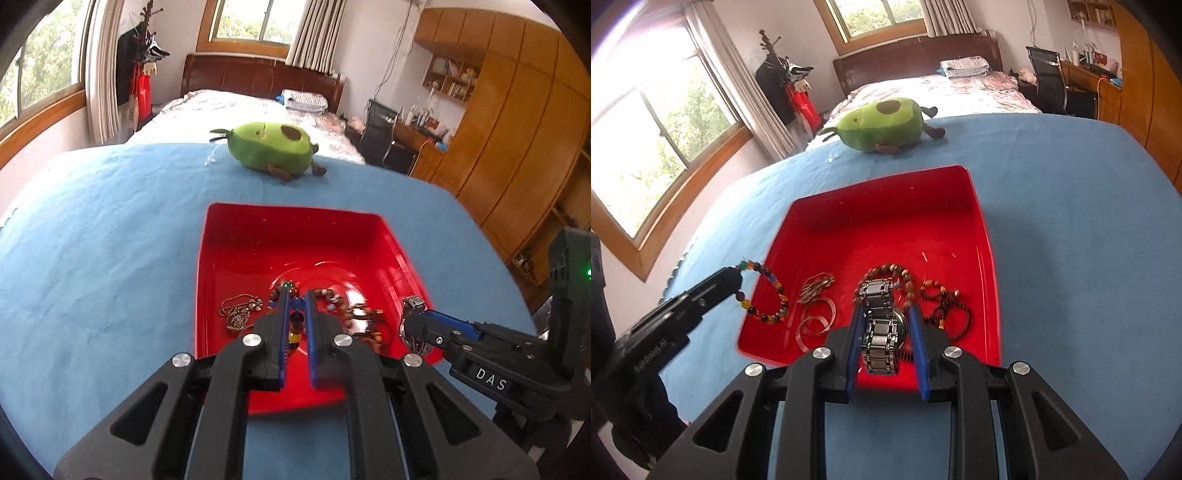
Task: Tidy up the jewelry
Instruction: 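Carry the bracelet and watch into the red tin and open both tools, then move both open tools back to the black cord and gold pendant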
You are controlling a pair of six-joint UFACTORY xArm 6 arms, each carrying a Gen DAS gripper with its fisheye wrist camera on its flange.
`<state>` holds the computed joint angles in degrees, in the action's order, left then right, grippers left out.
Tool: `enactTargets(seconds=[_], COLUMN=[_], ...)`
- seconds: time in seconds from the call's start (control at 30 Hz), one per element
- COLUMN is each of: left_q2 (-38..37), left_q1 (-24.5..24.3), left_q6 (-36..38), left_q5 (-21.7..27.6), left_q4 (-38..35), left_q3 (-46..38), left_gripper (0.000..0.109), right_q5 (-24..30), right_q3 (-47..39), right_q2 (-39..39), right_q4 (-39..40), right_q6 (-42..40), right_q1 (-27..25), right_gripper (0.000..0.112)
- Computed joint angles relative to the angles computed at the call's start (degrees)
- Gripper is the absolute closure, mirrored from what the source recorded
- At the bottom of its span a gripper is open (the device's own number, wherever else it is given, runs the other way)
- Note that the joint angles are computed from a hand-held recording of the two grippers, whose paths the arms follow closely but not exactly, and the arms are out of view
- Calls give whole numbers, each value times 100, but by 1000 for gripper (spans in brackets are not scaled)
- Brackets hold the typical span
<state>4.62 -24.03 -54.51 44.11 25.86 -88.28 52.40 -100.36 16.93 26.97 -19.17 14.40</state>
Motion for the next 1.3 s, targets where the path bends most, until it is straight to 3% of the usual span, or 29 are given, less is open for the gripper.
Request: enactTargets(seconds=[0.37, 0.47, 0.6, 0.73, 0.9, 1.03, 1.13, 1.2, 1.3], left_q2=[449, 397, 260, 114, -25, -238, -436, -587, -865], left_q1=[212, 212, 130, 65, 1, -49, -172, -246, -315], left_q6=[266, 102, -160, -466, -665, -816, -1111, -1217, -1326], left_q5=[117, 63, 156, 262, 323, 405, 594, 675, 680], left_q4=[-350, -208, 190, 477, 705, 882, 1275, 1394, 1374], left_q3=[-136, -92, -42, 34, 105, 244, 375, 487, 723], left_gripper=[98, 76, 71, 56, 40, 29, 25, 23, 22], right_q5=[-1, -86, -231, -295, -583, -664, -613, -698, -800], right_q3=[-48, 98, 282, 298, 422, 611, 685, 823, 1112], right_q2=[274, 103, -121, -197, -313, -471, -549, -664, -911], right_q4=[-191, -39, -131, -198, -387, -376, -201, -177, 75], right_q6=[57, -51, 26, 95, 163, 88, -57, -77, -309], right_q1=[77, 33, -8, -40, -26, -47, -85, -86, -97], right_gripper=[84, 84, 84, 84, 66, 62, 57, 44, 39])
